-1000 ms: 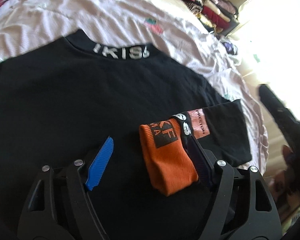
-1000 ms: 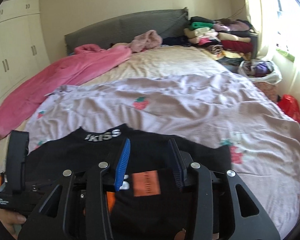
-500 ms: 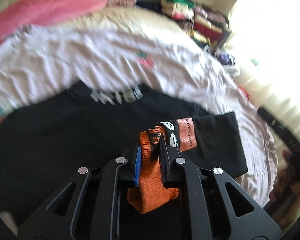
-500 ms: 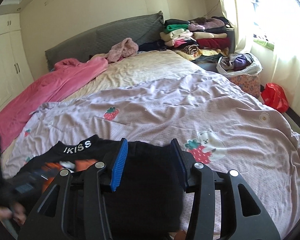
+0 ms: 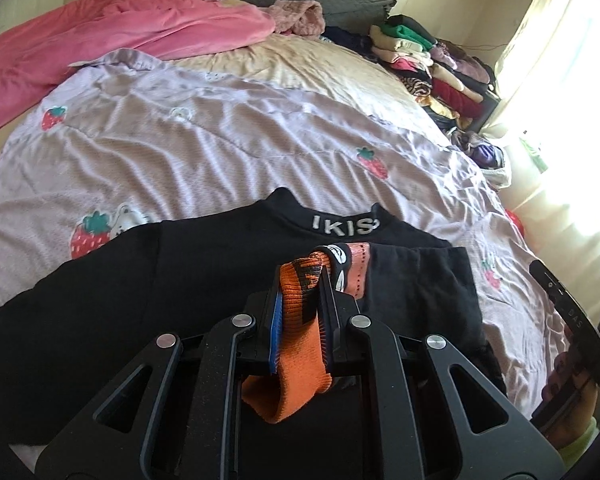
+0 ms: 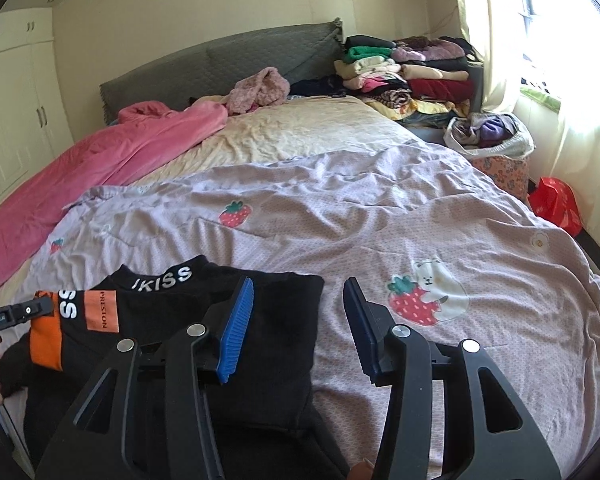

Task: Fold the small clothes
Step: 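Lay the cuff flat on the shirt back with the left gripper and release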

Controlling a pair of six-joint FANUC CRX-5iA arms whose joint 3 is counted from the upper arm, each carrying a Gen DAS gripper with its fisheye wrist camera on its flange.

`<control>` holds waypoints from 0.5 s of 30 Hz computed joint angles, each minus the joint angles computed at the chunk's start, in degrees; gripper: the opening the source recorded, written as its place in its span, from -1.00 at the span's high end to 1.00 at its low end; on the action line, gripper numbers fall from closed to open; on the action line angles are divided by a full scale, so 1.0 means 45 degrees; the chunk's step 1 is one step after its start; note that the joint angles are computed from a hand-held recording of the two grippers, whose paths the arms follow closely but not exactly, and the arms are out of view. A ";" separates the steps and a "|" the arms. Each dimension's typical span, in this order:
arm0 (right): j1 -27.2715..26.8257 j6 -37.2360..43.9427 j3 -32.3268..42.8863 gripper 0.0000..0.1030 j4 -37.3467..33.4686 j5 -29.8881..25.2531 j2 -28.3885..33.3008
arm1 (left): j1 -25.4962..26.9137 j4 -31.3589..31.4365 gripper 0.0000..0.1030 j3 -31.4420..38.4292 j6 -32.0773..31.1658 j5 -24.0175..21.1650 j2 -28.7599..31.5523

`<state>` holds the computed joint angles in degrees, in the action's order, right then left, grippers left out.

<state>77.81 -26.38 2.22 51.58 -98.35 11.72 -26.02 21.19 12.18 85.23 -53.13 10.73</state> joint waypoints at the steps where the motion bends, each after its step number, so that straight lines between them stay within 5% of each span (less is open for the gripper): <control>1: -0.0039 0.0237 0.0107 0.11 0.0015 0.0083 0.0103 | 0.0027 -0.0074 0.83 0.0006 0.0025 -0.0054 0.0001; 15: -0.0441 0.2278 0.1149 -0.09 -0.0391 0.1115 0.0986 | -0.0033 -0.1479 0.68 -0.0136 0.0731 0.0292 -0.0577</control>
